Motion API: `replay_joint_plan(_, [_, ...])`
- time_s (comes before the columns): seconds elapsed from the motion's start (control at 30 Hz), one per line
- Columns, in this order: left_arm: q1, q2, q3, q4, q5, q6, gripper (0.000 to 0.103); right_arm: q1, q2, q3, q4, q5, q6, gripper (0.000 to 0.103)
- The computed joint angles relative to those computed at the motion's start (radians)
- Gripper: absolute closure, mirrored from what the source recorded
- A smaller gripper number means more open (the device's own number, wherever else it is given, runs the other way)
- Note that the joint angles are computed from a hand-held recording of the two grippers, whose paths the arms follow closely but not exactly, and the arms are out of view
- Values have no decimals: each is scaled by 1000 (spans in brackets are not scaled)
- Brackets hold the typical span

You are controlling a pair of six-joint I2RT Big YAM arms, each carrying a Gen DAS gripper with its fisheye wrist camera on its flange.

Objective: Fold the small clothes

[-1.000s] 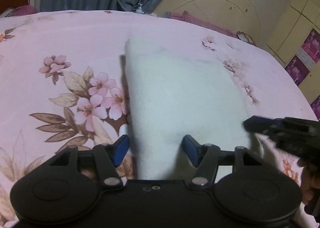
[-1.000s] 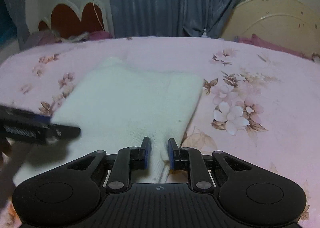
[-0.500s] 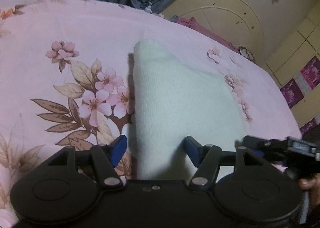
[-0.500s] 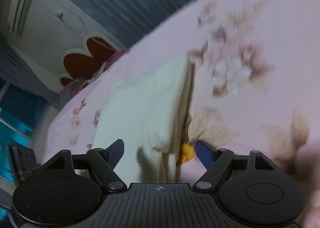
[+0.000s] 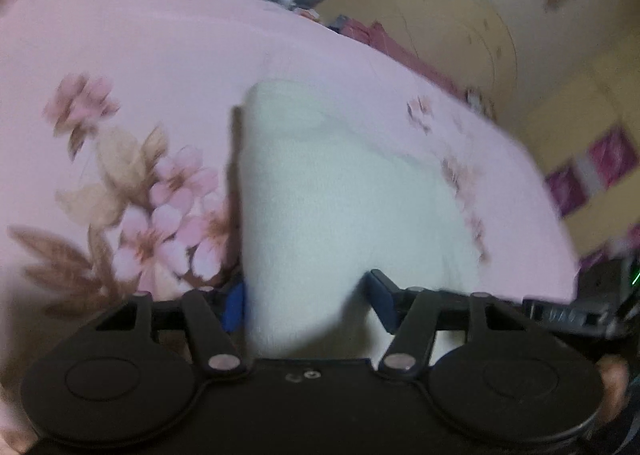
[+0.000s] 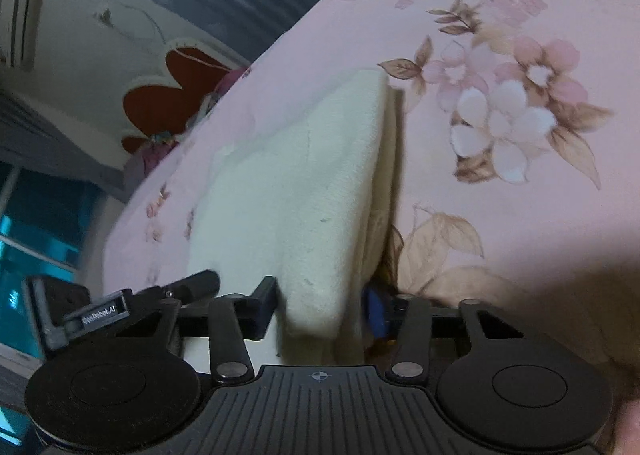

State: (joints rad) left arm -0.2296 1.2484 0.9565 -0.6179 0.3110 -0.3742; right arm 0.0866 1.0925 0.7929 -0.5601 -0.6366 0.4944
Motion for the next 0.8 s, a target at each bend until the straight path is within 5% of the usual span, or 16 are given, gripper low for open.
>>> replay_joint_plan(0.03, [-11,-5,3,1,-15,20,65,16,-6,1,-4,26,-11,67])
replay_joint_plan(0.1, [-27,-24,2,6,-41,47,69,51,-36,-4,-10,92,-26,72])
replay_joint_plan(0.27, [-48,-82,-10,-1,-88,137,71,138,-138,-10,-29,233,-25,73])
replay_joint_plan(0.4, [-8,-147,-21,-34,-56,190,71,239,-168,22,-57,346,-10,73])
replay_joint_plan(0.57, [116,-223,-23,-116,14,290,71,416,-134,82,-43,478,66,73])
replay_joint_plan(0.8, [402,-256,8,-281,134,526,71,644,40,194,44,595,175,73])
